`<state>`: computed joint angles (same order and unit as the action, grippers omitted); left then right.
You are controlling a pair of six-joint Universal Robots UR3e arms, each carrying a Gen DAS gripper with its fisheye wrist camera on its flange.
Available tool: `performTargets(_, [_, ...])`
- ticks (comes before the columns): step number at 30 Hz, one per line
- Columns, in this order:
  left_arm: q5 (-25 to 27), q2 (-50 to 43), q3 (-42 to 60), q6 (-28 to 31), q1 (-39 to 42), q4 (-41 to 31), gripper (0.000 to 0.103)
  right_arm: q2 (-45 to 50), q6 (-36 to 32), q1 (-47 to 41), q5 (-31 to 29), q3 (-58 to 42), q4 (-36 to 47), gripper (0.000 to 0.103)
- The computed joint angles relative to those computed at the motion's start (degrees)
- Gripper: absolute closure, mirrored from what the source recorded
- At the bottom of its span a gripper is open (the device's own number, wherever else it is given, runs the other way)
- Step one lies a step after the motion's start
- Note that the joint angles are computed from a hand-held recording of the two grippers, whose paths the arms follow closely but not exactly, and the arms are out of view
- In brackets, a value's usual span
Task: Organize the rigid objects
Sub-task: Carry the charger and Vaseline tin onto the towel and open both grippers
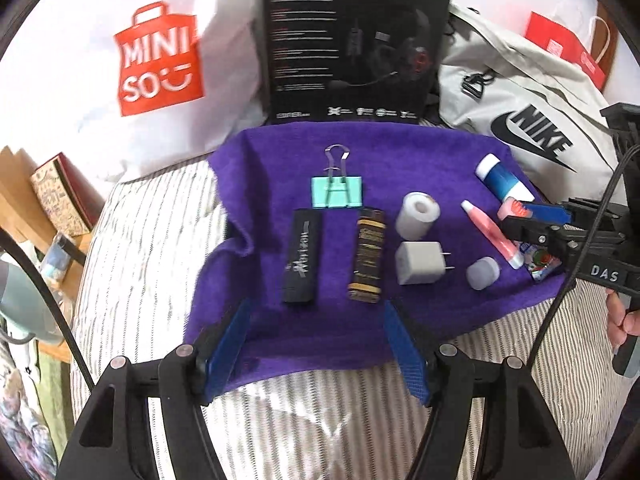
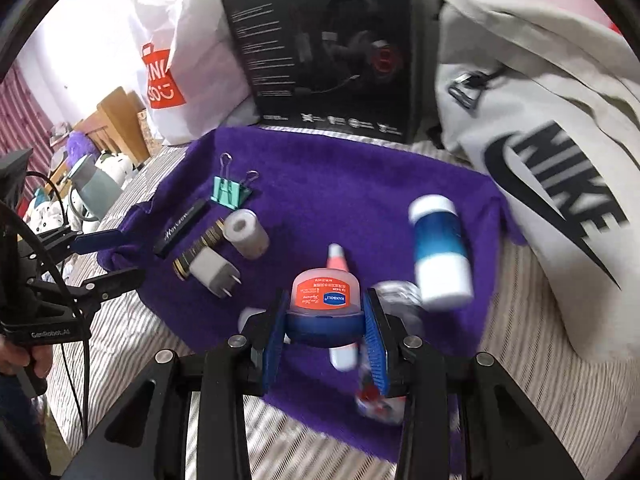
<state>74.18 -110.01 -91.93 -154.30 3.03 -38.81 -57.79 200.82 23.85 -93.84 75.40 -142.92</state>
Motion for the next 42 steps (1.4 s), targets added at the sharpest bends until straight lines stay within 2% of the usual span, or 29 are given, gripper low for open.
performTargets(9, [-1.5, -1.5, 2.3, -0.1, 2.4, -1.1, 0.036, 13.8, -3.6, 1.7, -0.8, -22.1, 12.5, 0.066])
performTargets(18, [-1.9, -1.3, 2.4, 0.2, 2.9, -1.4, 0.036, 21.7, -5.3, 2.5, -2.4, -34.8, 20.1, 0.066])
performTargets(23, [-2.5, -0.3, 1.6, 0.5, 3.7, -1.9, 0.036, 22.1, -6.0, 2.7, -2.9, -35.4, 20.5, 0.066])
performTargets(26, [-2.1, 0.5, 0.9, 0.8, 3.8, -1.8, 0.032, 22.2, -5.9, 2.7, -2.9, -35.6, 20.6, 0.065])
performTargets(28, [-2.4, 1.5, -0.1, 1.2, 4.3, -1.6, 0.029, 21.9, -5.6, 2.5, -2.3, -34.8, 19.9, 0.062])
performTargets(33, [-2.5, 4.0, -2.3, 1.6, 5.3, -1.4, 0.026, 21.4, -4.4, 2.9, -2.7, -35.0, 21.8, 0.045])
performTargets(39, [-3.1, 8.1, -5.7, 1.8, 6.5, -1.2, 0.020, 18.0, -2.2, 3.4, -3.4, -30.4, 21.3, 0.042])
performTargets(42, [-3.8, 11.2, -8.3, 2.5, 7.2, -1.3, 0.017, 15.0, -0.7, 4.5, -5.7, -27.2, 20.3, 0.031])
